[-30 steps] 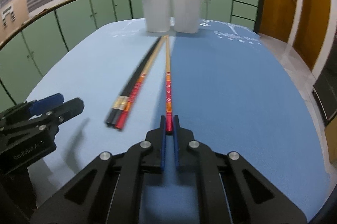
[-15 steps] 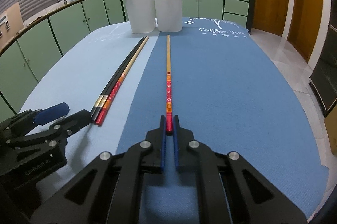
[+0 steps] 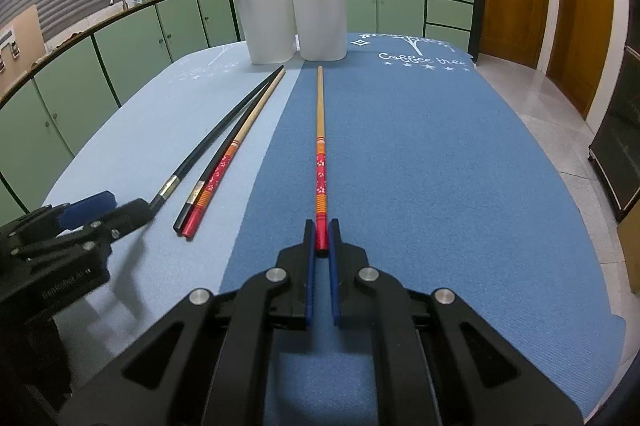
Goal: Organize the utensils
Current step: 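Grasp a black chopstick with the left tool while the right tool holds the red one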
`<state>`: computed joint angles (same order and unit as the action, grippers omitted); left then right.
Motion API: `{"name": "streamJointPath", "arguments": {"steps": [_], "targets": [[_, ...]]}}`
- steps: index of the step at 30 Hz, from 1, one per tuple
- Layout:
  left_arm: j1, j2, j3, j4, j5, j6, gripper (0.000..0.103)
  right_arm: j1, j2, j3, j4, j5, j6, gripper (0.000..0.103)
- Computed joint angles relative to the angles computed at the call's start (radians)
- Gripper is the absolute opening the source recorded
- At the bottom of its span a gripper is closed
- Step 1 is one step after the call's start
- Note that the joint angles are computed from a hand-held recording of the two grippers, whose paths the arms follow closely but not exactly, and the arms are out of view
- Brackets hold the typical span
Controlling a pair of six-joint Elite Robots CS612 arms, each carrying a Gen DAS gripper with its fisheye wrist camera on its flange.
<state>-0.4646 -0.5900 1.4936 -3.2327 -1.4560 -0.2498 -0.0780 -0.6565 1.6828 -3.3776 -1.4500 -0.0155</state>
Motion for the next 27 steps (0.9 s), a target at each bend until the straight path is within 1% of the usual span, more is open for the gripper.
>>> {"name": "streamJointPath", "arguments": {"steps": [3,6,9,14,19,24,27], "targets": [[0.001,0.000,0.005,-0.014,-0.019,-0.004,0.054,-0.003,0.000,0.002,-0.004,0.019,-0.004,0.011],[-0.004,0.003,0.005,-0.022,-0.011,0.007,0.054,-0.006,0.001,0.006,-0.014,0.037,-0.009,0.014],[-0.003,0.006,0.006,-0.039,-0.022,-0.007,0.054,-0.016,0.002,0.013,-0.028,0.080,0.001,0.016],[-0.004,0.011,0.007,-0.062,-0.024,-0.017,0.054,-0.022,0.004,0.018,-0.047,0.108,0.002,0.016],[-0.006,0.013,0.005,-0.065,-0.022,-0.012,0.053,-0.023,0.007,0.015,-0.050,0.114,0.004,0.016],[-0.009,0.016,-0.002,-0.057,-0.021,-0.003,0.043,-0.013,0.008,0.015,-0.057,0.074,-0.021,0.015],[-0.014,0.019,-0.012,-0.046,-0.026,0.020,0.037,-0.010,0.009,0.009,-0.050,0.059,-0.023,0.013]]}}
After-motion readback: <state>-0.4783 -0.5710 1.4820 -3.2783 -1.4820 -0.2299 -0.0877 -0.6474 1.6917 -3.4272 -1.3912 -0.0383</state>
